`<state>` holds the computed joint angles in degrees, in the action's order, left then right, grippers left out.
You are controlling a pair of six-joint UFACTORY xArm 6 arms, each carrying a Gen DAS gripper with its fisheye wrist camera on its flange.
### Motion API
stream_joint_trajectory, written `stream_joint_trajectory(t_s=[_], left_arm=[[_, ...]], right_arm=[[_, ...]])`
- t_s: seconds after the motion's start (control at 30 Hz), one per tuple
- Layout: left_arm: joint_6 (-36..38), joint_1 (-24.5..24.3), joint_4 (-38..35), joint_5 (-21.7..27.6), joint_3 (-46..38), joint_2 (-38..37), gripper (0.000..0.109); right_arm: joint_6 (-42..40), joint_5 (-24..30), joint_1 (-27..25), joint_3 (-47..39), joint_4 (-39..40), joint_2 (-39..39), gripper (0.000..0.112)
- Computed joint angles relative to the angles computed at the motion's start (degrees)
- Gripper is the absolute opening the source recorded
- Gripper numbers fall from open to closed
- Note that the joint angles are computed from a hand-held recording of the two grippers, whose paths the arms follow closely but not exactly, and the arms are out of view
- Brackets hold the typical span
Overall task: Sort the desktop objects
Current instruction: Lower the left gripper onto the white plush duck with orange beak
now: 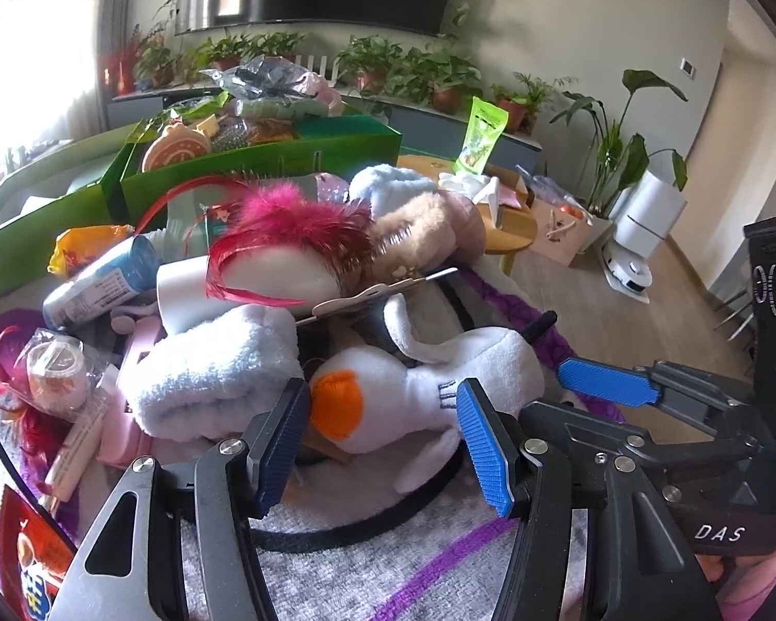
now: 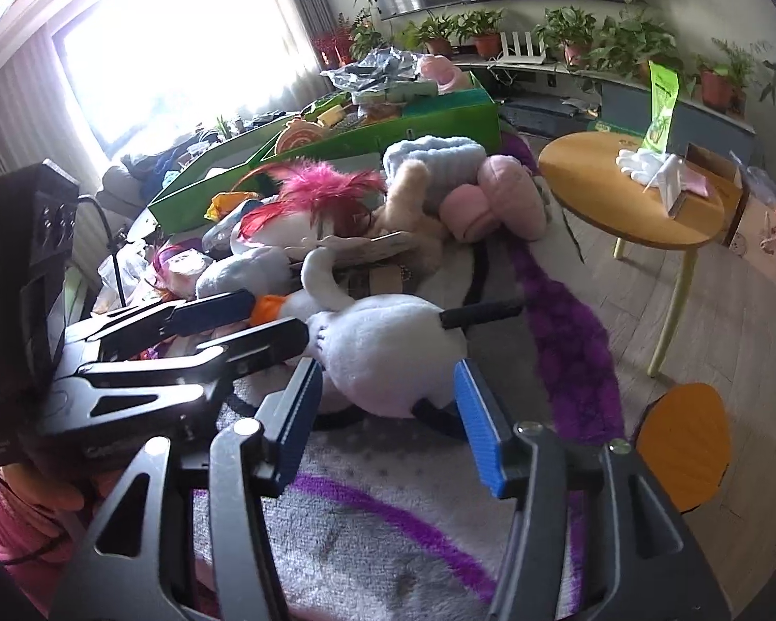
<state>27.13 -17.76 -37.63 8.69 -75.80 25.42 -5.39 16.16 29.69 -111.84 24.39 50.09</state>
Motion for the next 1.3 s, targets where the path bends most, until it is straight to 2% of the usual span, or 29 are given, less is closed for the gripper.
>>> stream_joint_trajectory(t_s=[0.07, 0.13, 0.3, 0.57, 0.73, 0.8, 0.87, 0.9, 1.0, 1.13, 1.3], left_arm=[[-0.1, 0.1, 0.1, 0.2, 0.0, 0.0, 0.059], [-3.1, 0.5, 3.2, -0.1, 0.1, 0.1, 0.059], [-2.0, 0.9, 1.2, 1.7, -0.5, 0.5, 0.059], [-2.5, 1.1, 2.8, 2.7, -0.9, 1.3, 0.059], [2.2, 0.9, -1.9, 5.4, -1.4, 1.3, 0.059], [4.5, 0.4, -3.9, 5.1, -0.8, 0.8, 0.059], [8.6, -0.1, -8.1, 4.5, -0.2, 0.0, 0.060], [12.3, -0.3, -12.0, 5.1, 0.1, -0.7, 0.064], [16.7, -0.2, -16.2, 6.7, 0.3, -1.9, 0.067], [13.6, 0.1, -13.4, 5.7, 0.1, -1.5, 0.067], [7.0, 0.7, -6.3, 4.4, -1.0, 0.5, 0.066]], right_arm=[[0.1, 0.4, 0.0, -1.4, 0.4, 0.9, 0.054], [2.0, 0.7, -0.1, -3.1, -1.3, 2.0, 0.054], [3.8, 1.5, -0.5, -6.9, -1.7, 4.3, 0.054], [5.5, 4.7, -1.1, -10.4, -2.6, 6.6, 0.056], [0.3, 4.2, -1.1, -7.1, 3.0, 5.0, 0.054], [-1.7, 4.0, -1.1, -5.5, 5.1, 4.1, 0.053], [-3.6, 3.3, -1.0, -3.3, 6.9, 2.9, 0.053], [-4.7, 2.8, -1.0, -2.1, 8.0, 2.2, 0.053], [-9.2, 1.7, -1.0, 1.1, 12.8, 0.4, 0.053], [-11.2, 1.1, -1.0, 2.2, 14.3, 0.1, 0.053], [-12.4, 1.1, -0.8, 1.7, 15.5, 0.7, 0.053]])
